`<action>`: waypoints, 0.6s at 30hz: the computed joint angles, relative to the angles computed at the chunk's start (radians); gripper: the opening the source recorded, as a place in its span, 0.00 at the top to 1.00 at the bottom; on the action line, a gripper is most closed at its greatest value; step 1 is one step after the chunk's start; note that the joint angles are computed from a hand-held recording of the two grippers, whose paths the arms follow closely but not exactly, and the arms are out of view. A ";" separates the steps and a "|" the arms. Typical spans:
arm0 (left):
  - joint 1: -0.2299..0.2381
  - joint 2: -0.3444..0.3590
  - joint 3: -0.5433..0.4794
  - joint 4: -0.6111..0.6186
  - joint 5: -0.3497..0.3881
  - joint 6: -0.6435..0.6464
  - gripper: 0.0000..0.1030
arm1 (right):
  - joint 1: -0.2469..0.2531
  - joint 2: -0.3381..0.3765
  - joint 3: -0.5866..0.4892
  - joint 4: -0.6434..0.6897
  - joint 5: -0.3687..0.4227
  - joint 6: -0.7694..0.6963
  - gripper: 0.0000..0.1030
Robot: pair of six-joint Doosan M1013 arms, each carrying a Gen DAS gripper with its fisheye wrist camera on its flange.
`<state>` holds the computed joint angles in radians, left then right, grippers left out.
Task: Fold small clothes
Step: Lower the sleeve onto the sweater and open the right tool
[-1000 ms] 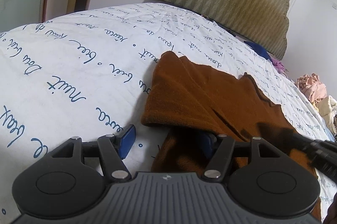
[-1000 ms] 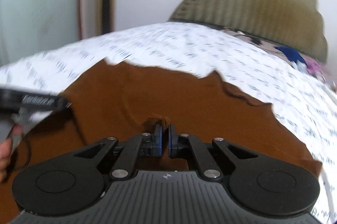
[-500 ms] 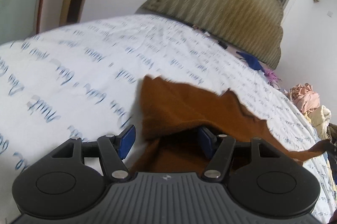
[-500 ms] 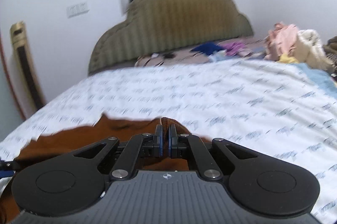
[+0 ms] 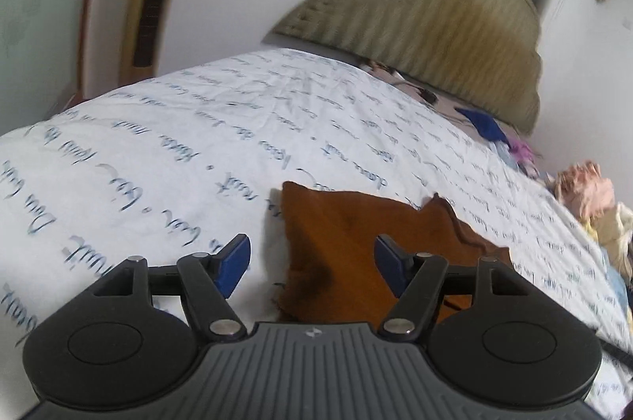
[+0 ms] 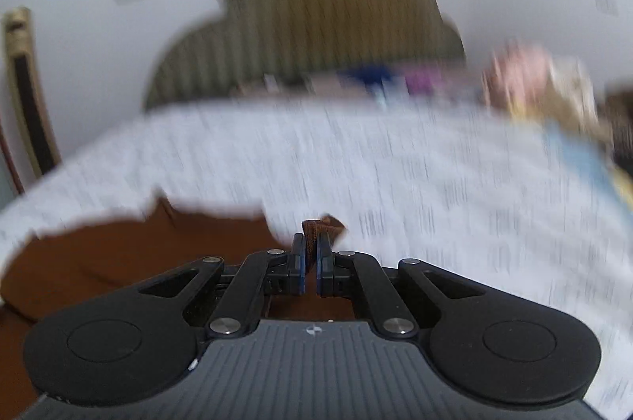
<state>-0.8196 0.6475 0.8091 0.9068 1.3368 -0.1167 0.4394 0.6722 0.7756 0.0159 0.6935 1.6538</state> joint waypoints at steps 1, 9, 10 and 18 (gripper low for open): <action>0.005 0.013 -0.023 -0.017 0.011 0.036 0.33 | -0.003 0.002 0.014 -0.017 0.026 0.030 0.94; 0.044 0.118 -0.189 -0.173 0.095 0.299 0.33 | -0.022 -0.023 0.092 0.037 0.064 0.120 0.54; 0.045 0.123 -0.191 -0.177 0.111 0.298 0.33 | -0.024 -0.043 0.122 0.026 0.022 0.146 0.52; 0.046 0.163 -0.254 -0.162 0.199 0.345 0.31 | -0.025 -0.030 0.072 0.193 -0.028 -0.054 0.53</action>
